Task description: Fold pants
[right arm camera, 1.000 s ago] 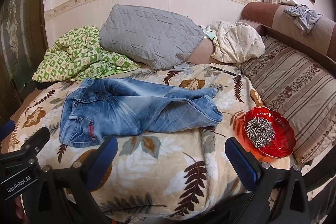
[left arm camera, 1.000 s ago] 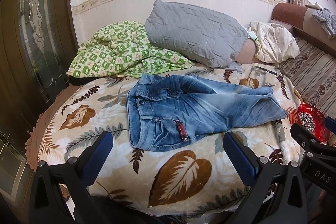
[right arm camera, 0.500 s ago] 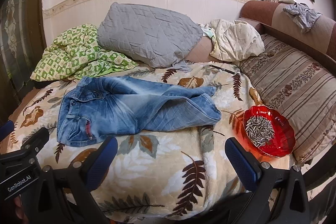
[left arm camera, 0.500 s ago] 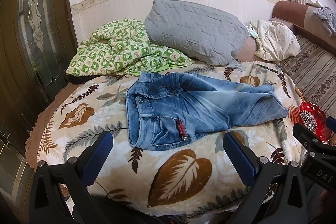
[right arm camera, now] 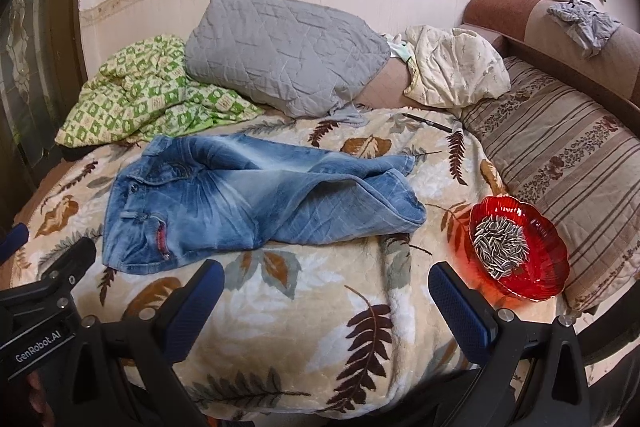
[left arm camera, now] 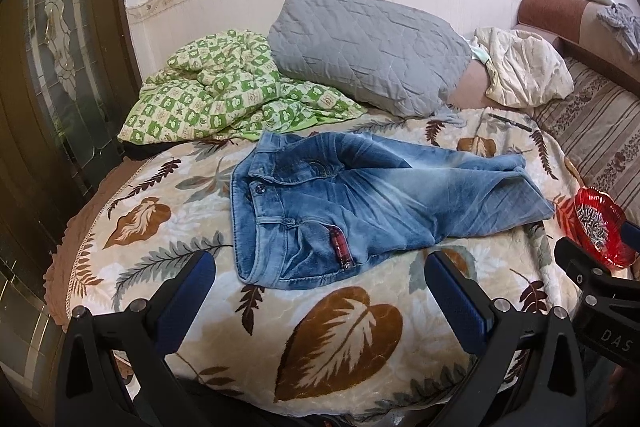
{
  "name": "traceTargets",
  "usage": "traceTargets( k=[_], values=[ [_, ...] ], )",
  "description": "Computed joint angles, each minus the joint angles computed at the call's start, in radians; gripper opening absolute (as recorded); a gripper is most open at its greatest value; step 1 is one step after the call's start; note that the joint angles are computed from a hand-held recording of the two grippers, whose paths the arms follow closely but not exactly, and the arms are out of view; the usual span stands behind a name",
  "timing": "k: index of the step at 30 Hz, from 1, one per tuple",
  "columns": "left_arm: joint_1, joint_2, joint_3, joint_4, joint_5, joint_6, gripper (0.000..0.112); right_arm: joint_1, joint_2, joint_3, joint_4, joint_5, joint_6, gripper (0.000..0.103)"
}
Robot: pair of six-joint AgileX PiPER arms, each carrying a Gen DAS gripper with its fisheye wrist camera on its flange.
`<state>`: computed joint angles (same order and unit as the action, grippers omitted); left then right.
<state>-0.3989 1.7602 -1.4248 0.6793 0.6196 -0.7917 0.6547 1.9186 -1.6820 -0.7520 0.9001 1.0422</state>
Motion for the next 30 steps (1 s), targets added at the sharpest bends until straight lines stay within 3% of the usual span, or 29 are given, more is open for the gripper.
traceTargets(
  k=[11, 14, 17, 19, 24, 26, 28, 30],
  values=[
    [0.0, 0.113, -0.112, -0.058, 0.036, 0.063, 0.103, -0.066, 0.058, -0.04, 0.075, -0.037, -0.061, 0.103],
    [0.025, 0.139, -0.148, -0.192, -0.008, 0.181, 0.103, -0.093, 0.068, -0.043, 0.09, -0.058, -0.066, 0.103],
    [0.01, 0.17, -0.186, -0.173, -0.036, 0.238, 0.103, -0.129, 0.063, -0.033, 0.084, -0.079, -0.068, 0.103],
    [0.009, 0.211, -0.251, -0.245, -0.04, 0.369, 0.103, -0.147, 0.065, -0.046, 0.052, -0.062, -0.072, 0.103],
    [0.012, 0.357, -0.467, -0.371, -0.026, 0.64, 0.103, -0.281, 0.088, -0.108, 0.382, -0.146, -0.531, 0.103],
    [0.034, 0.437, -0.596, -0.55, 0.042, 0.795, 0.103, -0.372, 0.069, -0.082, 0.582, -0.215, -0.704, 0.103],
    [0.055, 0.522, -0.733, -0.71, 0.112, 0.886, 0.103, -0.435, 0.091, -0.104, 0.703, -0.205, -0.807, 0.103],
    [0.042, 0.596, -0.85, -0.727, 0.16, 0.919, 0.103, -0.473, 0.135, -0.163, 0.728, -0.169, -0.878, 0.099]
  ],
)
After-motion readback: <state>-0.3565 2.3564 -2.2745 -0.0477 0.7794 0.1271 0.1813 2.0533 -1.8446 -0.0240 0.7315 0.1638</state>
